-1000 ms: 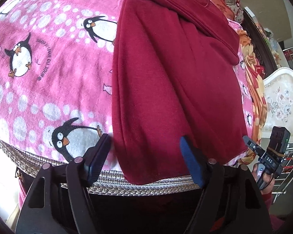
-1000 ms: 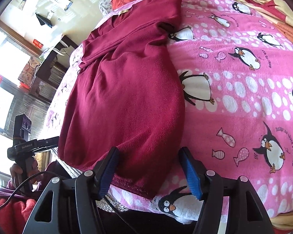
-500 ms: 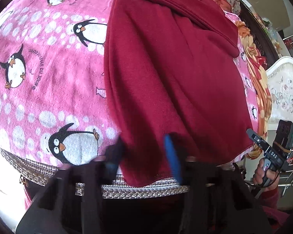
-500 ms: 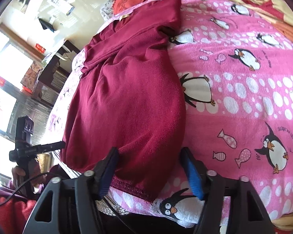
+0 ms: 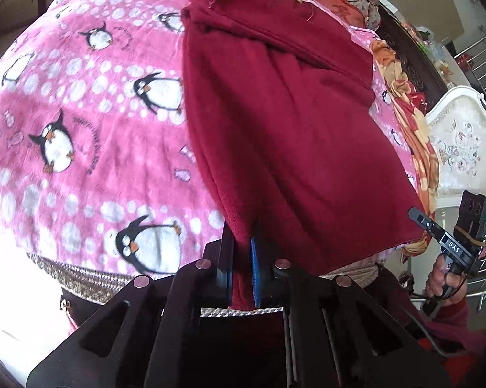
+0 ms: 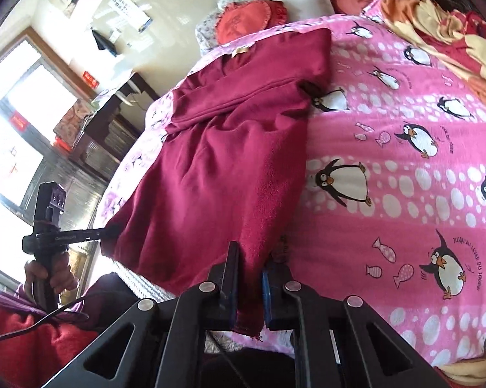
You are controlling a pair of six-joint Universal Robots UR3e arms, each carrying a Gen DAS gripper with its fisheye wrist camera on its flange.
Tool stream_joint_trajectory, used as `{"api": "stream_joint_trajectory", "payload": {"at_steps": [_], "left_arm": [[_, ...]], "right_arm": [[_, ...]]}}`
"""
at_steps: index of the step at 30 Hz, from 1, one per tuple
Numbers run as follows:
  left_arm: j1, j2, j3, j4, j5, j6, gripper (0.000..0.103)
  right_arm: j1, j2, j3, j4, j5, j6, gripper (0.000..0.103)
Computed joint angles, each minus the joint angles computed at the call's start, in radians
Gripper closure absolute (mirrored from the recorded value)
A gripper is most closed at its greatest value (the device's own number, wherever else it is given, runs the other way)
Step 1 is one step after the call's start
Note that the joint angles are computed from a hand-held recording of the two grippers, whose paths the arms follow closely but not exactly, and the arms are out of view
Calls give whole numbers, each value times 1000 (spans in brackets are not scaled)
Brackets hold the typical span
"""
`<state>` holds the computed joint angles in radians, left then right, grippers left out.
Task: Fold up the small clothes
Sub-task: 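Grasp the hem with both grippers and fold it up toward the collar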
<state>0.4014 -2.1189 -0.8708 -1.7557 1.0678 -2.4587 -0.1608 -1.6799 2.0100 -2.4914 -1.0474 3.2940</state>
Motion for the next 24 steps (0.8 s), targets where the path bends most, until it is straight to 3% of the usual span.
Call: {"api": "stream_joint_trajectory", "payload": {"at_steps": [5,13,19,24], "left_arm": [[21,-14,-34,2,23,-51,96],[10,-27,-5,-6,19,-33,96],[16,-21,12,-22,-18,-28,96],[3,-73,128,-40,-72,-40,96]], "right_arm": [[21,12,-3,62,-21,-25,94],[16,-22,-33,184,0,-112,95],[17,16,-18,137,22,-76,95],[-46,26,-9,36,135,-24,95]]}}
